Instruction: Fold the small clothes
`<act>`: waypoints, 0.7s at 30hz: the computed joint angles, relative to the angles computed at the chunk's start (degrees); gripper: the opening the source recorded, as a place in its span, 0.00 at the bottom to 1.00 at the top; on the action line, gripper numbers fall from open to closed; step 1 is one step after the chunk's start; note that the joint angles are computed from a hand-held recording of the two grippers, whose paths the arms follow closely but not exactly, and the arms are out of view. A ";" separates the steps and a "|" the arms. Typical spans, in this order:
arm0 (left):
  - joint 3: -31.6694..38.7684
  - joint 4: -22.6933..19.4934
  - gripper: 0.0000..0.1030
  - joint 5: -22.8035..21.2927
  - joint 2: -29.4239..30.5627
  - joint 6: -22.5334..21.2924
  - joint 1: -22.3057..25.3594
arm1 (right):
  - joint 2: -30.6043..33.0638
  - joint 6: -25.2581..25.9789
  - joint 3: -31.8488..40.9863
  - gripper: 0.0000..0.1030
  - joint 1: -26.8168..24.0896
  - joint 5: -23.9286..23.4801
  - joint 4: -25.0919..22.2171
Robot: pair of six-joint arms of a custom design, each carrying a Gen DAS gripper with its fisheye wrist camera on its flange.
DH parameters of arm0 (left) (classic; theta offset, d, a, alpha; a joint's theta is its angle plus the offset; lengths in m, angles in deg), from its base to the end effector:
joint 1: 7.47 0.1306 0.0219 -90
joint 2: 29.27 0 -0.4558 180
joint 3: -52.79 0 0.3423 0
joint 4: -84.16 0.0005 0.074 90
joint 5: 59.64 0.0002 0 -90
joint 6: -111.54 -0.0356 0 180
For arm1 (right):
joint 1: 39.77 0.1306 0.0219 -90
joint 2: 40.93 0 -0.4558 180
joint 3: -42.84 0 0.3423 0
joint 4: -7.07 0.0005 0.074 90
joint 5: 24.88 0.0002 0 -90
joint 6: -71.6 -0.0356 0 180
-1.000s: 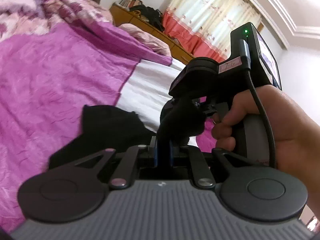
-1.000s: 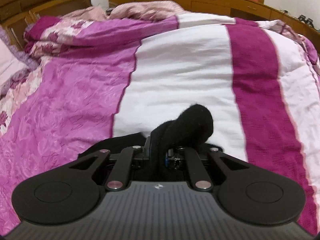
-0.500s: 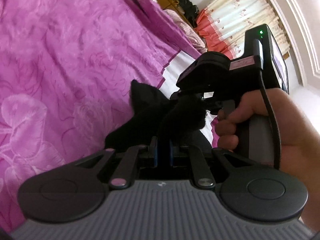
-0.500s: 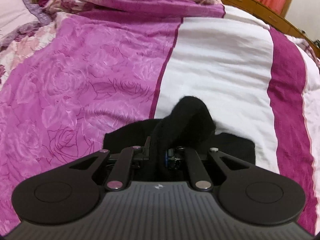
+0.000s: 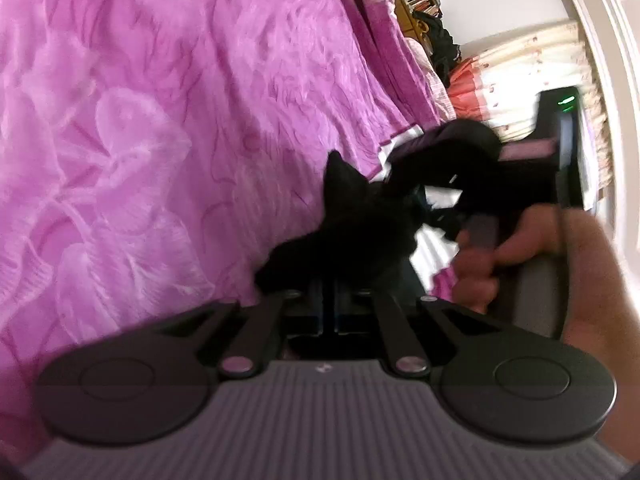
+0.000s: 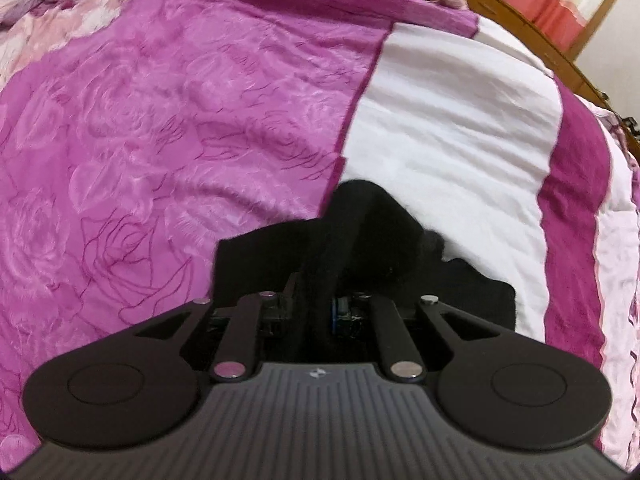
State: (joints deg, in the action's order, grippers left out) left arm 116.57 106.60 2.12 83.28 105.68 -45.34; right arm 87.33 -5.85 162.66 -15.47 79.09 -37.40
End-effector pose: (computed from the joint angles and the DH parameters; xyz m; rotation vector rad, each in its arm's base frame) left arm 0.4179 -0.3042 0.2472 -1.1033 1.7648 -0.8660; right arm 0.6491 0.2831 0.3516 -0.6833 2.3719 -0.2159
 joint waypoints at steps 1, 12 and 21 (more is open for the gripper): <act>1.76 -5.11 0.03 -2.03 -0.45 -1.86 -0.60 | -0.20 -0.51 0.06 0.17 -0.13 -1.34 -0.12; 9.36 -28.70 0.02 -10.80 -2.49 -4.99 -6.40 | -2.13 3.88 1.78 0.65 -4.84 -12.88 10.00; 0.85 -0.86 0.81 -0.38 -2.84 -16.33 2.97 | -9.30 -3.37 -20.06 0.65 -8.06 -9.71 27.83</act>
State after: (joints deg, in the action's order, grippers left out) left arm 117.43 105.74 1.74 80.44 89.34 -42.37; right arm 78.04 -9.23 142.60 -23.54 69.39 -9.57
